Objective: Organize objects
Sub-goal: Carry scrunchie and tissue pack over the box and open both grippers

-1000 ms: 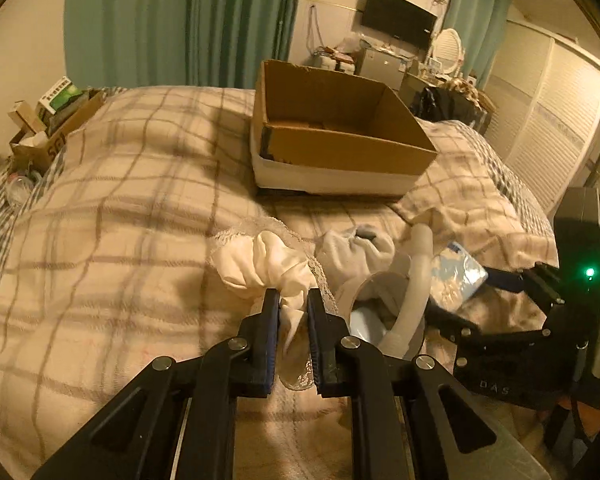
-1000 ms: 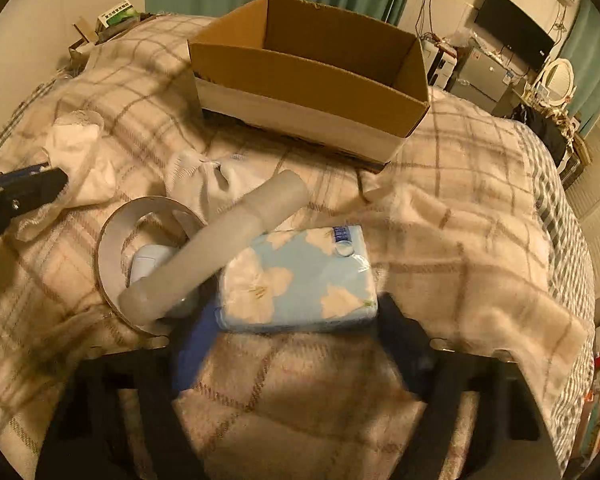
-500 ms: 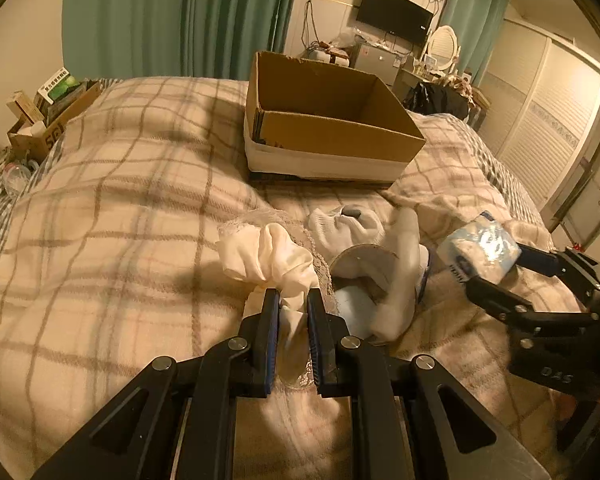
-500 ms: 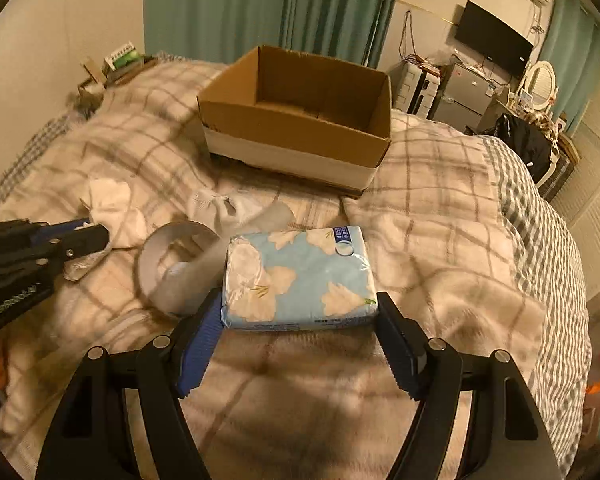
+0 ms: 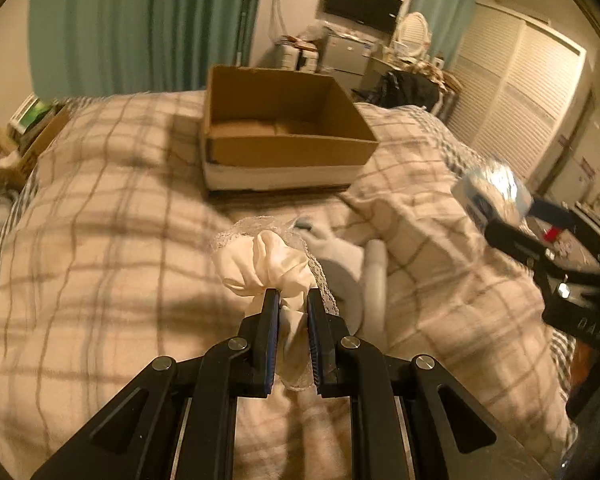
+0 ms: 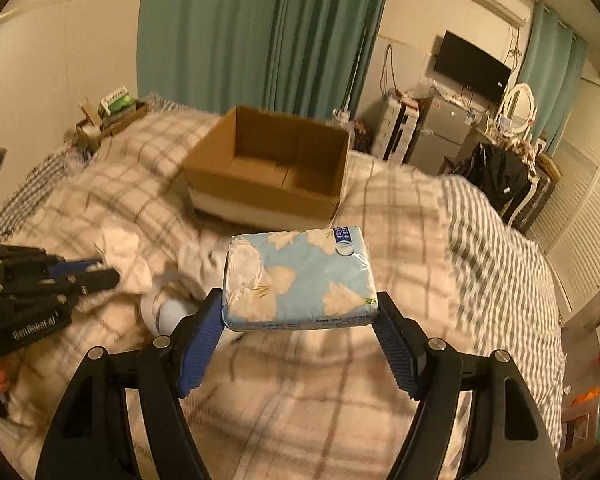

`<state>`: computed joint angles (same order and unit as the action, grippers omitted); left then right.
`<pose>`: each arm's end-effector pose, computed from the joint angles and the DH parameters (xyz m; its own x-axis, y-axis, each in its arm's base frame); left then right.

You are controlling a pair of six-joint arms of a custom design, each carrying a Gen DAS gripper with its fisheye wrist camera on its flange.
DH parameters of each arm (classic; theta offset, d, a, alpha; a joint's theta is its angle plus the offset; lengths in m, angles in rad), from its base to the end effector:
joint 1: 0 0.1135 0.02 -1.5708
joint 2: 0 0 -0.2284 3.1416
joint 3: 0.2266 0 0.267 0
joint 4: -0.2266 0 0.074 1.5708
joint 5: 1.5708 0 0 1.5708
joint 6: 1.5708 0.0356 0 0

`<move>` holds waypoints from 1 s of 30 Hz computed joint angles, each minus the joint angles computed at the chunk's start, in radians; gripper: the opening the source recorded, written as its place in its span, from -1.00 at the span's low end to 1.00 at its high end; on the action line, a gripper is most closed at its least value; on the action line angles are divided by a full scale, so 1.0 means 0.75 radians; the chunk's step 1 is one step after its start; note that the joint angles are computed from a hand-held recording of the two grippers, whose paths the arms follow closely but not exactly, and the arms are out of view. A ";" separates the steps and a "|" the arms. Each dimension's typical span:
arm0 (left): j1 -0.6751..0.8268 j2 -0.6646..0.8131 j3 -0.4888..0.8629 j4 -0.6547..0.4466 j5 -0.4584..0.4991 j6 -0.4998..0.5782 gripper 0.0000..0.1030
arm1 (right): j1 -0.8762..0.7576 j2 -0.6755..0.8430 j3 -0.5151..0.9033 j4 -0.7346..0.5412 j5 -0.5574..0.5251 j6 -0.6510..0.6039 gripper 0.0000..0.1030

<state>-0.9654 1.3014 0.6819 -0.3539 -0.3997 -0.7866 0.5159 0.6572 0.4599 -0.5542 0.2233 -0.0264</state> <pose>0.1627 -0.2108 0.1431 -0.7804 -0.0184 -0.6250 0.1139 0.9787 -0.1710 0.1652 0.0846 0.1866 -0.5847 -0.3612 -0.7264 -0.3559 0.9189 -0.1704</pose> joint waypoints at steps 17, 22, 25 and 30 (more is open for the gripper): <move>0.485 0.518 0.829 -0.080 0.133 0.562 -0.73 | -0.251 1.018 0.913 0.290 -0.290 -0.207 0.41; 0.605 0.777 1.069 -0.035 0.248 0.579 -0.73 | -0.270 1.410 1.260 0.324 -0.310 -0.219 0.41; 0.643 0.920 1.155 0.008 0.267 0.589 -0.73 | -0.271 1.602 1.381 0.360 -0.309 -0.215 0.41; 0.648 1.067 1.158 0.113 0.265 0.670 -0.73 | -0.276 1.806 1.360 0.525 -0.307 -0.153 0.41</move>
<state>-0.4792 2.1017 1.5506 -0.2690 -0.2007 -0.2839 0.3087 2.0113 1.4797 -0.1601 -0.0073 -0.1410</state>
